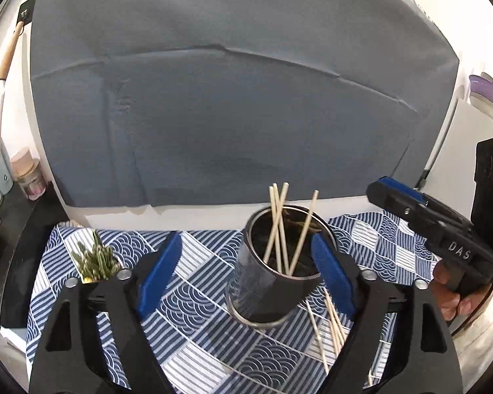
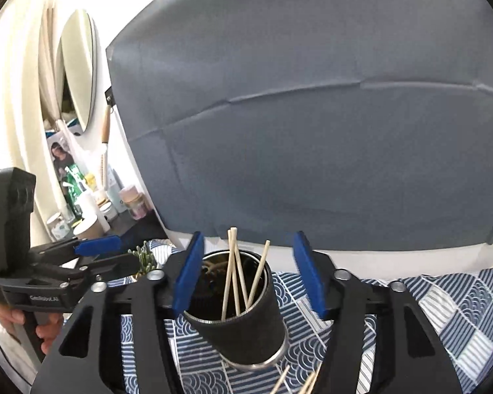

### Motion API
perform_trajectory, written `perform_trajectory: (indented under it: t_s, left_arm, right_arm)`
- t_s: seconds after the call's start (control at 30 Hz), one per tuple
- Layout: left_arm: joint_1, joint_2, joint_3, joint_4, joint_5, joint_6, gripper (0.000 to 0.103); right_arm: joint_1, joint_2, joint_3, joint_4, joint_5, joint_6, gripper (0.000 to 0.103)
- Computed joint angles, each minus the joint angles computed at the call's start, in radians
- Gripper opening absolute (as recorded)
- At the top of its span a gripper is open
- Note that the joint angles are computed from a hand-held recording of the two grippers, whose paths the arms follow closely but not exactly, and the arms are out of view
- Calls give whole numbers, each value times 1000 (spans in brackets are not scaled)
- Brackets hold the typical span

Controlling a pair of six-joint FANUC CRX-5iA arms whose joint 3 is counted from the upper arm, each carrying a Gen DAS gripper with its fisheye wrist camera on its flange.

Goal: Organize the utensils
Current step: 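Open the left tool over the cup while the right tool releases its stick, then move both open tools down to the remaining sticks beside the cup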

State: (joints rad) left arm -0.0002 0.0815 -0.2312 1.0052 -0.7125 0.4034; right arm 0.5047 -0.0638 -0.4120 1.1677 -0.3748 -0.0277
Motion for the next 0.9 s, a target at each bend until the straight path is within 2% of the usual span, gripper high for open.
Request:
perform_trajectory:
  t_s: [0.13, 0.27, 0.37, 0.67, 0.77, 0.9]
  left_arm:
    - [3, -27, -28, -22, 17, 39, 88]
    - [9, -35, -26, -92, -9, 117, 96]
    - [9, -32, -21, -143, -45, 161, 96]
    - [-34, 17, 25, -359, -129, 362, 97]
    - [-50, 34, 31, -414, -150, 420, 97]
    - [-69, 45, 14, -450, -156, 439, 97]
  right_arm:
    - [53, -35, 18, -123, -101, 102, 86]
    - [79, -74, 1, -129, -171, 111, 88]
    - [103, -97, -9, -145, -245, 118, 89]
    - [152, -139, -27, -339, -416, 211, 89]
    - [160, -142, -36, -414, -444, 242, 89]
    - [172, -147, -61, -486, -463, 259, 89]
